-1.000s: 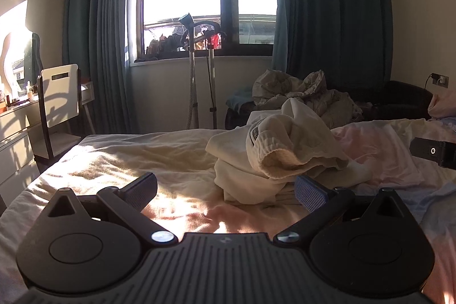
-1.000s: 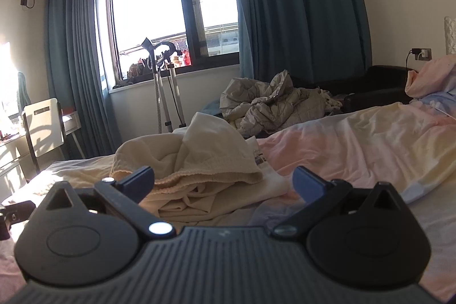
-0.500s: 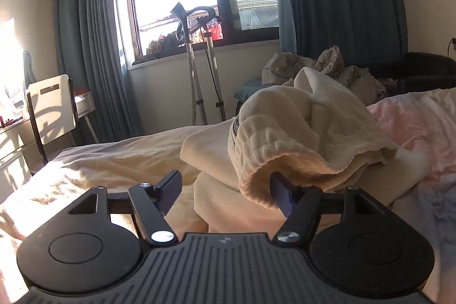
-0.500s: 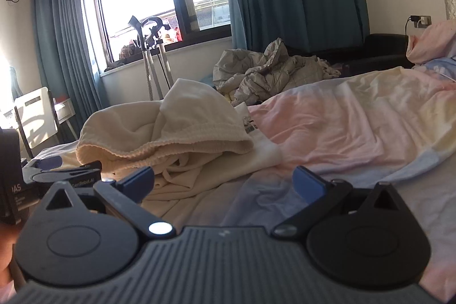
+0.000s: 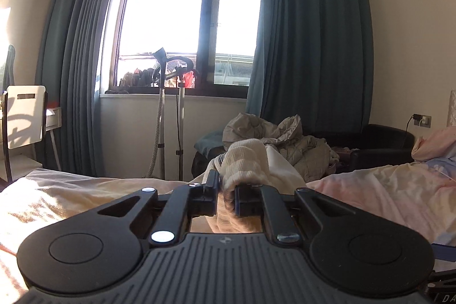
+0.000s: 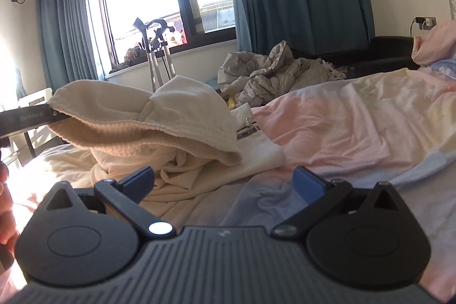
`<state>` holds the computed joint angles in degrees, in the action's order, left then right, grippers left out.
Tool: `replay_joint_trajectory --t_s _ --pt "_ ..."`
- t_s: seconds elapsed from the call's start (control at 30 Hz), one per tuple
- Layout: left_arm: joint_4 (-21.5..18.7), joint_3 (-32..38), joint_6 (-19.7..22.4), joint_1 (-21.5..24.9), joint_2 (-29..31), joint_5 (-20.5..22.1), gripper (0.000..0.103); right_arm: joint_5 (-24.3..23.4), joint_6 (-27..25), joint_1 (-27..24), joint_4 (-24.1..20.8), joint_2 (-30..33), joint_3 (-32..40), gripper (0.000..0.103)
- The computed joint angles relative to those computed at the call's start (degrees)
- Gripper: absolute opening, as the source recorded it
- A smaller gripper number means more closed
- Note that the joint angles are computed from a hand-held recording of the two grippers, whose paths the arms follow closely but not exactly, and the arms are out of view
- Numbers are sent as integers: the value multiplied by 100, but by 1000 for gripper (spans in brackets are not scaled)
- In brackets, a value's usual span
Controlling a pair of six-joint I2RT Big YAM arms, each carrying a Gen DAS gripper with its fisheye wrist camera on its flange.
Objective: Fold clothes
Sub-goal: 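Grasp the cream sweatpants waistband with the left gripper while the right gripper grasps the cuff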
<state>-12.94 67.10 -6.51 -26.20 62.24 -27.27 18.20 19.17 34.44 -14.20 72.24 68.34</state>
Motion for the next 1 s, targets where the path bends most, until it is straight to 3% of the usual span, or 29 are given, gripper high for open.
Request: replay_joint_trajectory --t_s 0.2,0.33,0.6,0.73,0.8,0.83,0.9,1.0 --pt "-499 -343 -405 -115 -1006 -201 12 -152 -414 238 55 -121 -76 103" --pt "-652 -718 -782 -23 -1505 -292 12 -374 -452 315 -165 -42 -40 103" --pt "-613 -1112 -1303 440 -1779 28 12 -777 -360 450 -581 399 217 96" --pt "-672 -1161 -1513 640 -1849 221 12 -777 -418 479 -791 800 498 82" --pt "-718 -1138 -1619 699 -1825 260 12 -925 -138 409 -1087 1051 728 74" --pt "-726 -1138 -1653 730 -1822 281 12 -1011 36 367 -1196 1156 821 63" --pt "-709 -1154 -1670 813 -1806 347 12 -1006 162 337 -1131 1262 865 58" --pt "-741 -1141 -1708 834 -1760 324 13 -1062 317 281 -802 1345 825 41"
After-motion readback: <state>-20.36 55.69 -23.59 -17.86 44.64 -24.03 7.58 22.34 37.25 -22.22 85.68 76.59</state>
